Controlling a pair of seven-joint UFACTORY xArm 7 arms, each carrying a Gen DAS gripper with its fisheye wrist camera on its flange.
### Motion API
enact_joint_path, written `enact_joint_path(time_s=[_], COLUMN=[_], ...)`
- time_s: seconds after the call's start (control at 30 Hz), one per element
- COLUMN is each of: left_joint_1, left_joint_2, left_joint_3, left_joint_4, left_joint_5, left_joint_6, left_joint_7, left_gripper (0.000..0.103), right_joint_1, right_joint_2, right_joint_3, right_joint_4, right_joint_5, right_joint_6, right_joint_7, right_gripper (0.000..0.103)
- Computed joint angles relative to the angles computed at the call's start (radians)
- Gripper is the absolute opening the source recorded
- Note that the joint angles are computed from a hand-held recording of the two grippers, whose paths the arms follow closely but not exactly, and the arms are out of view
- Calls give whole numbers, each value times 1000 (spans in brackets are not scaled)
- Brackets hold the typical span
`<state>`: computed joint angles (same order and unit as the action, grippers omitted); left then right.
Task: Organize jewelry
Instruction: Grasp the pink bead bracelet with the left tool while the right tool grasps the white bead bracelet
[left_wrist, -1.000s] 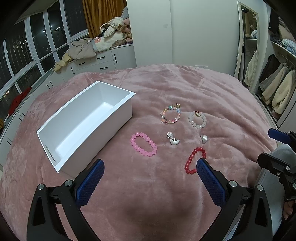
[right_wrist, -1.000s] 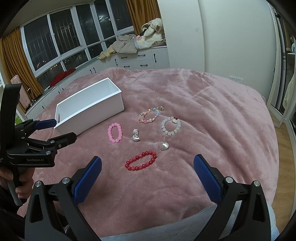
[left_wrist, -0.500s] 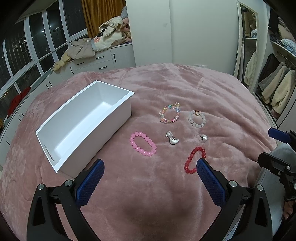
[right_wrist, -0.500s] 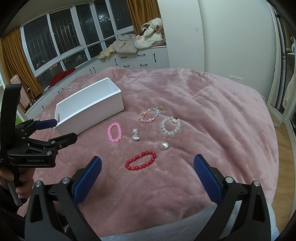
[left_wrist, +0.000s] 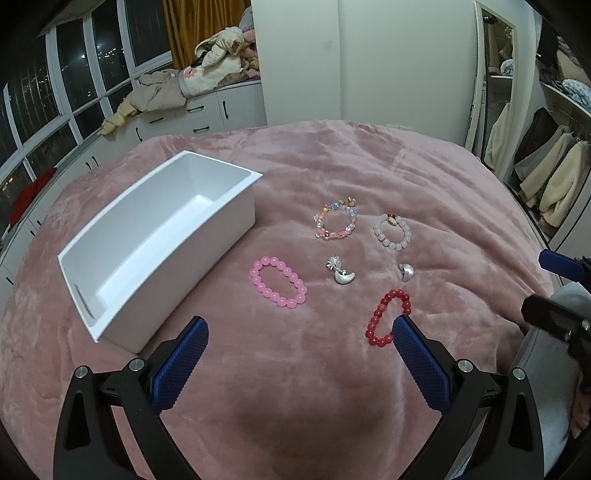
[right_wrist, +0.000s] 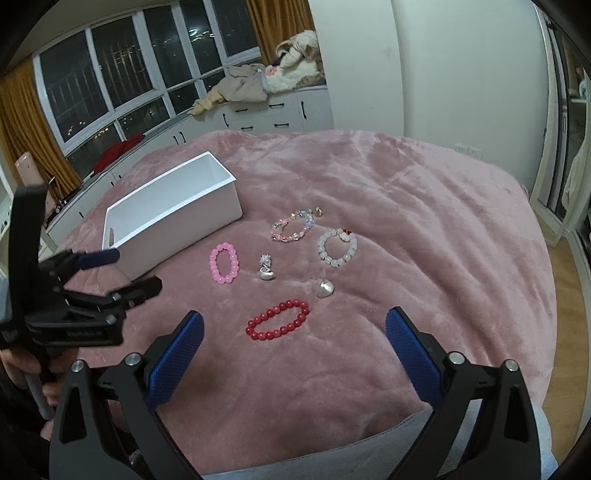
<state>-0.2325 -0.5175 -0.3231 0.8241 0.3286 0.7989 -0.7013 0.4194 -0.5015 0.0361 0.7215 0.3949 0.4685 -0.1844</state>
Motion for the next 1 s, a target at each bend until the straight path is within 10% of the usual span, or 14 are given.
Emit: enact_joint_path(time_s=[0.43, 1.0], left_joint_1=[33, 42], left_joint_2=[85, 374], left_joint_3=[27, 107], left_joint_4=[-49, 28], left_joint_5=[30, 108], left_joint_6=[-155, -285], left_joint_7=[-35, -38], left_gripper=[101, 101], right_joint_1=[-59, -142], right_joint_2=[148, 695], right_joint_3=[20, 101], right_joint_4=[159, 600], right_joint_5=[-20, -157], right_joint_6=[76, 148], right_joint_7=[101, 177], right_gripper=[93, 84])
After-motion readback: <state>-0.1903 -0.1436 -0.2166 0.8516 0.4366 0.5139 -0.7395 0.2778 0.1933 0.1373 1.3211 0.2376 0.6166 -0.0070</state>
